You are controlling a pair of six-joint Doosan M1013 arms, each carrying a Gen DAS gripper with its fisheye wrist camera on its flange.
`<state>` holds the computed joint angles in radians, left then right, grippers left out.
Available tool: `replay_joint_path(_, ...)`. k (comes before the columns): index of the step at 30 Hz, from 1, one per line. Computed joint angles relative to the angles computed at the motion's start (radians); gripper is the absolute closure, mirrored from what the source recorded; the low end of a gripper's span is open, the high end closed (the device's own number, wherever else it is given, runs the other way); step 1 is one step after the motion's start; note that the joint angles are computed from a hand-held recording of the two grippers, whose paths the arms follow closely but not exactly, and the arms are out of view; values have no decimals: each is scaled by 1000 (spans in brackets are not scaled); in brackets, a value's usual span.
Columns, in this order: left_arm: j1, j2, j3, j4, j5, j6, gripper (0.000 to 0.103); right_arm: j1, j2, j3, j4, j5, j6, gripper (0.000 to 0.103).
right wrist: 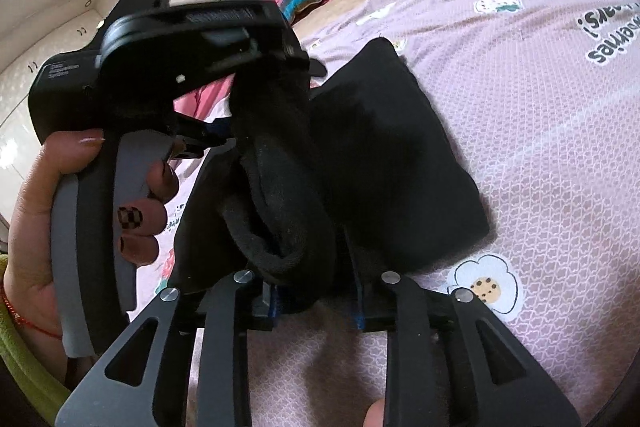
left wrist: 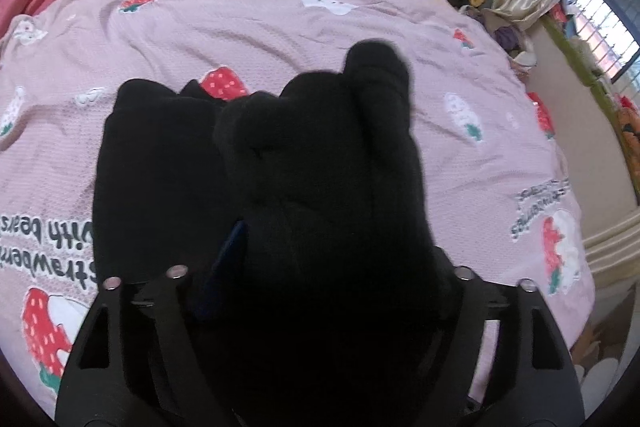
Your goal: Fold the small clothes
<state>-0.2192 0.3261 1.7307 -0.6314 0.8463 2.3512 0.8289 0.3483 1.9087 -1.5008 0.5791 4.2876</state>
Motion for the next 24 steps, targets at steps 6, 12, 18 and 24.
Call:
replay_joint_path(6,50,-9,-7,-143,66,66,25,-27,-22,42,-150,-92,184,72)
replay_joint_path(12,113,-43,38,-179,-54,143,24,-73,-70,62,-214,-207,190,40)
replay_joint_path(18,157,-36,81,-168,-96,176,24,-162,-77,-1,223,-293,-322,37)
replay_joint_path(24,168,-23,92,-156,-98,206,24,-235,-43,-67,664,-315,-855,51)
